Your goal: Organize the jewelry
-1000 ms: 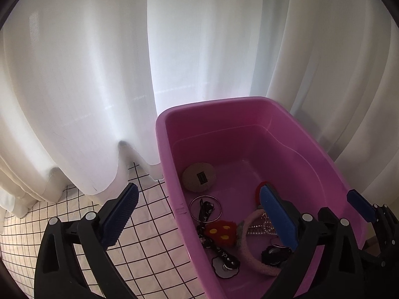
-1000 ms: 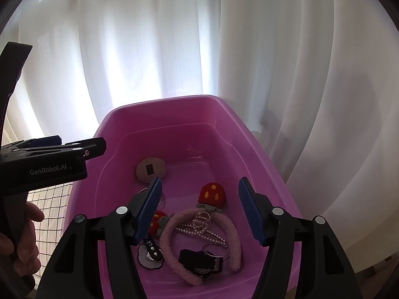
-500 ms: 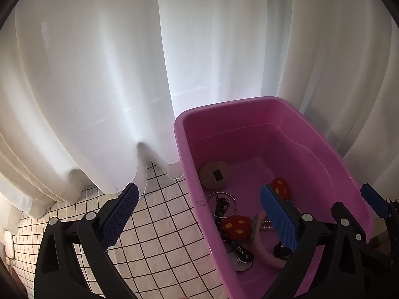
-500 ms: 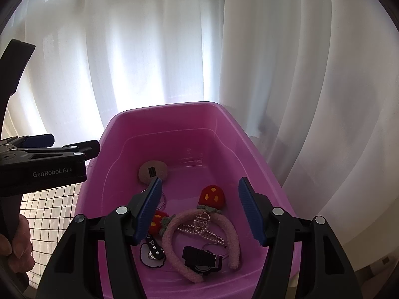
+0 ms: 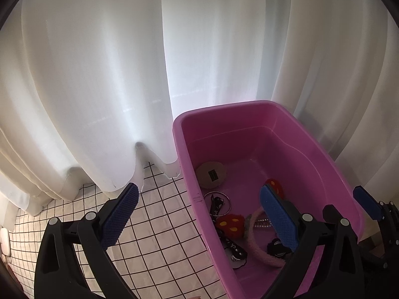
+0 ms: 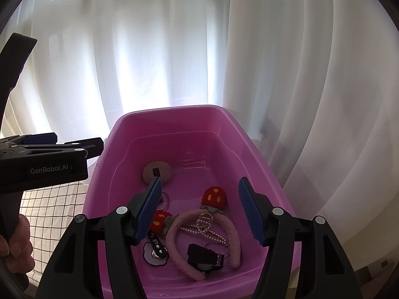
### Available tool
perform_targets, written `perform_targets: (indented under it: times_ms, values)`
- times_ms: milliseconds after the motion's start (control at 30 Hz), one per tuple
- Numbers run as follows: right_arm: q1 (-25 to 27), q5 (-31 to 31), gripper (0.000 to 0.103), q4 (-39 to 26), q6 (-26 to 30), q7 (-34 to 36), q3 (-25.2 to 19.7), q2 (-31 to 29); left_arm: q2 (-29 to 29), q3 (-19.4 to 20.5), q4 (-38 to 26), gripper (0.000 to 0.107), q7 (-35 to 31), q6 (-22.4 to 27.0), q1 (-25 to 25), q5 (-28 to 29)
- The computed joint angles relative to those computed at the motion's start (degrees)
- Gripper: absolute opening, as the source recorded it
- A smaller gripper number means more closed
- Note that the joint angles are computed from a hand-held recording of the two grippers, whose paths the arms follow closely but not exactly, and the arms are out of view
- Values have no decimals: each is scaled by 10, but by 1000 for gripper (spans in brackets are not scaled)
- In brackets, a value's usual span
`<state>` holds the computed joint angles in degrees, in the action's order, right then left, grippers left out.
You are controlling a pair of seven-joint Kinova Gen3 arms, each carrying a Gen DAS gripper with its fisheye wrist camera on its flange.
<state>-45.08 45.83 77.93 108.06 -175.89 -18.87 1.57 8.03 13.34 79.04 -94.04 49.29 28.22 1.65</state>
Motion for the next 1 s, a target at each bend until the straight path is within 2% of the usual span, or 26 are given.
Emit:
perform_targets:
  times_ms: [1000]
  values:
    - [-4,-1,61,-6,0,-1,0,3,-4,-1,-1,96,18,-3,2,-13]
